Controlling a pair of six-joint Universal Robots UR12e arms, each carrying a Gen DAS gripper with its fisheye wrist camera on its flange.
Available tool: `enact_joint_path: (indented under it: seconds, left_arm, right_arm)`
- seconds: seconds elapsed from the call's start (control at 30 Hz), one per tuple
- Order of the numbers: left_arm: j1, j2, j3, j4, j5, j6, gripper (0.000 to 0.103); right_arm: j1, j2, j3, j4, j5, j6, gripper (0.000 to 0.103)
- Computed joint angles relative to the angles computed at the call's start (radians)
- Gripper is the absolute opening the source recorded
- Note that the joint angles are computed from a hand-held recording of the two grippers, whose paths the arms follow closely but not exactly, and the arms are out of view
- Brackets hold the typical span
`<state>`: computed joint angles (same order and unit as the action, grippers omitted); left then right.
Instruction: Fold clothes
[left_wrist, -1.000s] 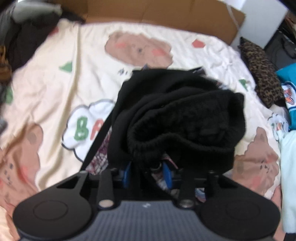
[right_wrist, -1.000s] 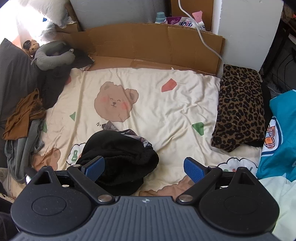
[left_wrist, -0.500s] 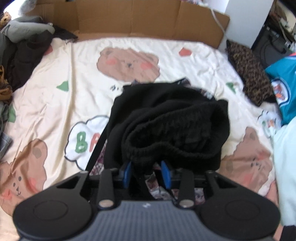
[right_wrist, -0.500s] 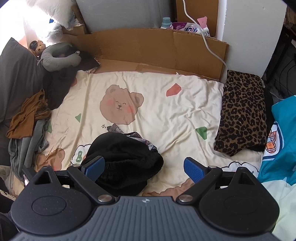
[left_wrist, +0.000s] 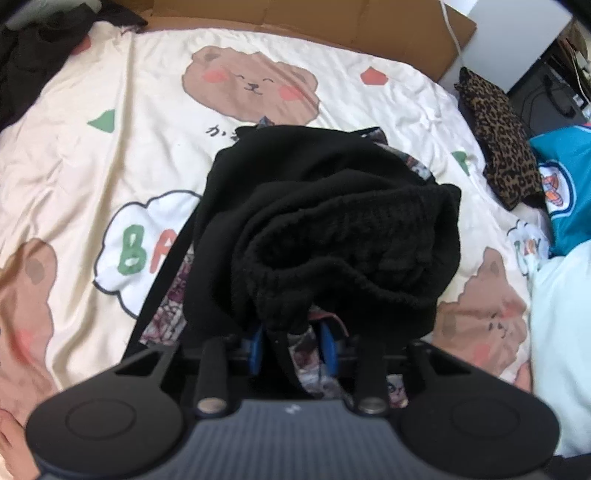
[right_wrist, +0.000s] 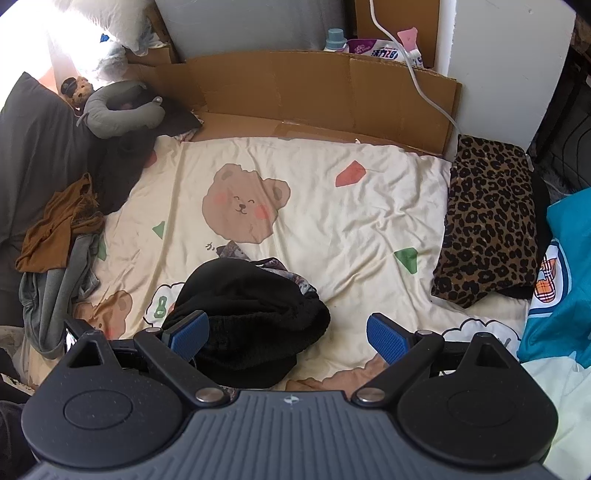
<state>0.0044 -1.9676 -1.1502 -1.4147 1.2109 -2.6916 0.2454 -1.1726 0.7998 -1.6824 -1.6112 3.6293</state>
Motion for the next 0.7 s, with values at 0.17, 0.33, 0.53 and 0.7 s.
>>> enact_joint_path:
  seconds: [0.17, 0.33, 0.53, 0.7]
  left_arm:
    - [0.001, -0.002, 0.023, -0.022, 0.03, 0.02, 0.015]
    - [-0.005, -0.005, 0.055, 0.015, 0.098, 0.057, 0.013]
    - [0.001, -0.038, 0.147, 0.052, 0.155, 0.085, 0.013]
    - [0.01, -0.077, 0.24, 0.071, 0.197, 0.119, 0.013]
  right_arm:
    - [0.006, 0.005, -0.014, -0.011, -0.005, -0.009, 0.095]
    - [0.011, 0.001, -0.014, -0.028, -0.018, -0.013, 0.095]
    - [0.013, 0.002, -0.02, -0.032, -0.031, -0.022, 0.095]
    - [0.014, 0.003, -0.021, -0.032, -0.038, -0.026, 0.095]
